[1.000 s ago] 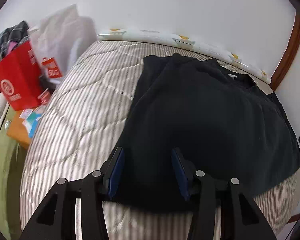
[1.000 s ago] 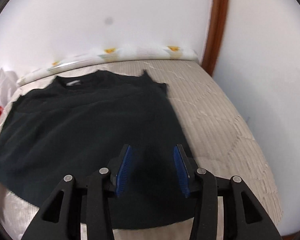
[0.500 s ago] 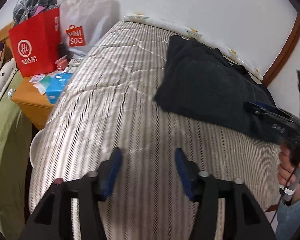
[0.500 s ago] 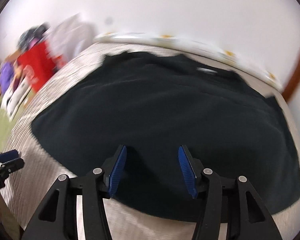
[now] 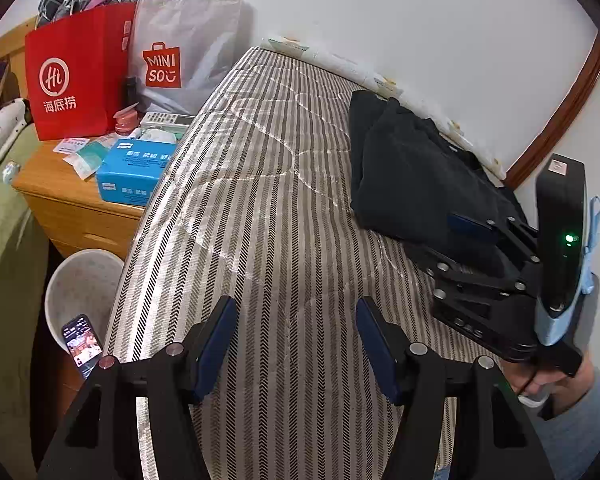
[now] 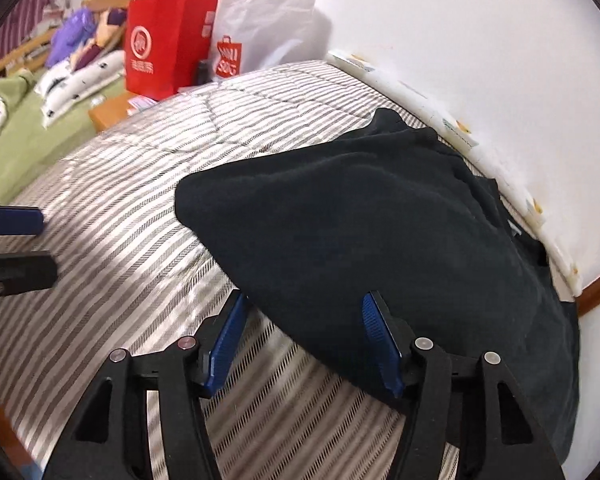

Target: Fold small clothes

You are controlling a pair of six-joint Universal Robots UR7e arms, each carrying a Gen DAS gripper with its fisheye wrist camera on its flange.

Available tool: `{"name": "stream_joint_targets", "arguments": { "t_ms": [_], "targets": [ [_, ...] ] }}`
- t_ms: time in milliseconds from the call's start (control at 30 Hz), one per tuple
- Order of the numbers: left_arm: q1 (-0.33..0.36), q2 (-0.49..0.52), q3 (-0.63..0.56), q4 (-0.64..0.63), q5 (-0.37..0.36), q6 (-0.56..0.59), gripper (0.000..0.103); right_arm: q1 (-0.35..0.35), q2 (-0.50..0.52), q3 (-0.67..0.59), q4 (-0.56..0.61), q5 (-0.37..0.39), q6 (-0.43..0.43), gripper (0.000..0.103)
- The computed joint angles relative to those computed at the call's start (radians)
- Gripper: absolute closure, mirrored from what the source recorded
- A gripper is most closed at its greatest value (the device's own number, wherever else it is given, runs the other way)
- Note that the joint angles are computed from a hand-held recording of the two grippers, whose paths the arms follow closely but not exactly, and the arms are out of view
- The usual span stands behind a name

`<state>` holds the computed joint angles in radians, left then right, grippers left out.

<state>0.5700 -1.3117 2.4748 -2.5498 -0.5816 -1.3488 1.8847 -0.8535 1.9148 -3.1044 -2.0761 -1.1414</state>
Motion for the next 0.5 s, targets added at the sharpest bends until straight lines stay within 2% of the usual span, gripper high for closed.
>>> {"name": "stream_joint_targets", "arguments": {
  "t_ms": [200, 233, 333, 367, 500],
  "targets": [
    [0.016, 0.010, -0.002, -0.043, 0.006, 0.060, 0.043, 0.017, 0.059, -0.041, -0.030, 0.016, 0.047, 0.041],
    [0.018, 0.011, -0.005, -0.041, 0.008, 0.063, 0.043, 0.018, 0.073, -0.049, -0.045, 0.012, 0.045, 0.045],
    [0.026, 0.020, -0.022, -0.023, 0.012, 0.061, 0.043, 0.012, 0.090, -0.067, -0.086, 0.036, 0.043, 0.079],
    [0.029, 0.027, -0.034, -0.006, 0.015, 0.054, 0.043, 0.010, 0.075, -0.072, -0.050, 0.057, 0.058, 0.082],
    [0.035, 0.061, -0.073, 0.031, 0.019, 0.040, 0.043, -0.005, 0.013, -0.088, 0.030, 0.142, 0.120, 0.085]
  ]
}}
